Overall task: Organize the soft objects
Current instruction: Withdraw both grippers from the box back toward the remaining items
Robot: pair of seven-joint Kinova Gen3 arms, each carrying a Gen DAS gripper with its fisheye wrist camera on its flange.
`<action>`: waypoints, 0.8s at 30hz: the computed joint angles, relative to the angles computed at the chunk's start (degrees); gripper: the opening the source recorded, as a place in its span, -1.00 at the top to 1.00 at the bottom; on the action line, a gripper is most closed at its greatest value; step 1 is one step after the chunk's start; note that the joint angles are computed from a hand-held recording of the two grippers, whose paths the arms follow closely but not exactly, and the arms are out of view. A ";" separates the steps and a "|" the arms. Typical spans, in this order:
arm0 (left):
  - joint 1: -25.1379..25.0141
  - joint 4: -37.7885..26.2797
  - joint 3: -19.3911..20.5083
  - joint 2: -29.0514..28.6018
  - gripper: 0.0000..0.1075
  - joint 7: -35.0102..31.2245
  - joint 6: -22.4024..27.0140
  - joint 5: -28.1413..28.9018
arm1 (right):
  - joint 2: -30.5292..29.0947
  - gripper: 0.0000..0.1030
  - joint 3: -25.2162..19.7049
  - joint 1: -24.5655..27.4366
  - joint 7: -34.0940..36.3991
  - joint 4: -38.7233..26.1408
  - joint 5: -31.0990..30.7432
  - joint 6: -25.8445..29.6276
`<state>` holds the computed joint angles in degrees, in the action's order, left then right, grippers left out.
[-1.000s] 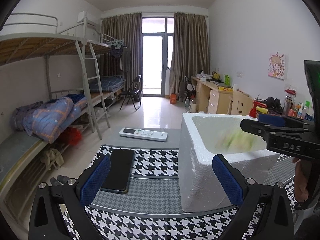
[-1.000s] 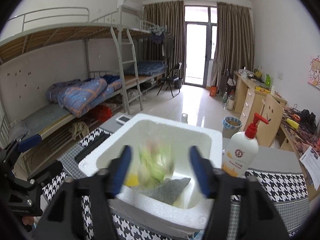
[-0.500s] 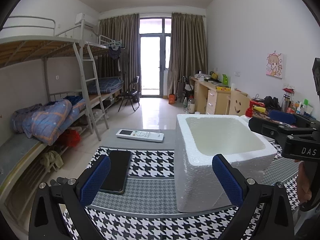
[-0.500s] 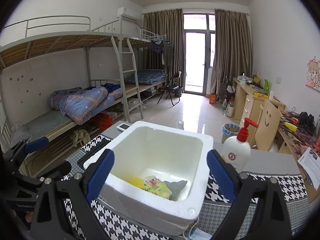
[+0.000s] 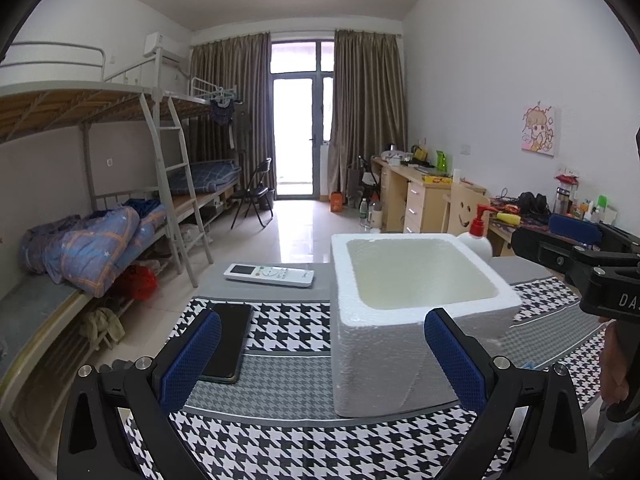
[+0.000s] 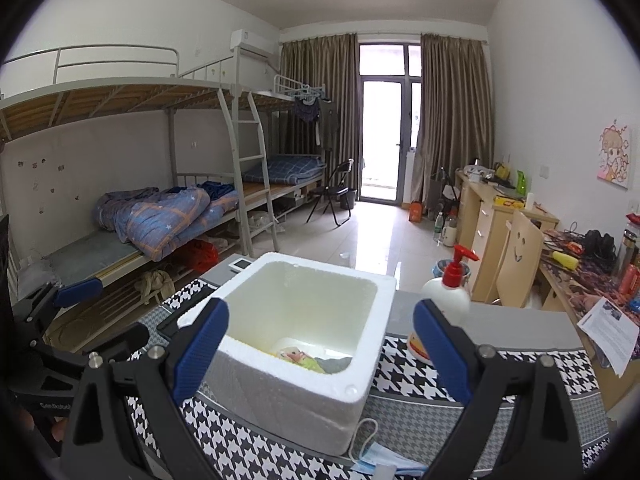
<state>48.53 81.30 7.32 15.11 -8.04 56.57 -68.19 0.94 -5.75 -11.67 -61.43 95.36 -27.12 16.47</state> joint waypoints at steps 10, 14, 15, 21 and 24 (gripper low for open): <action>3.12 0.65 1.65 -0.88 -0.90 2.26 2.87 -2.92 | -6.41 -0.86 4.62 -3.85 3.53 6.22 -3.71 -2.84; 4.42 1.44 2.57 -1.26 -0.90 3.17 3.75 -4.12 | -8.96 -0.86 6.12 -5.65 1.17 8.44 -1.61 -3.96; 4.66 1.66 2.78 -1.37 -0.90 3.56 3.96 -4.43 | -9.66 -0.86 6.24 -5.88 0.10 9.10 -0.65 -4.29; 6.31 2.82 4.43 -2.10 -0.90 6.61 5.96 -6.77 | -13.81 -0.86 8.49 -8.54 -4.30 13.43 3.44 -6.10; 7.62 3.32 5.24 -2.11 -0.90 7.89 7.34 -7.90 | -16.39 -0.91 7.33 -7.70 -7.40 16.30 6.01 -7.63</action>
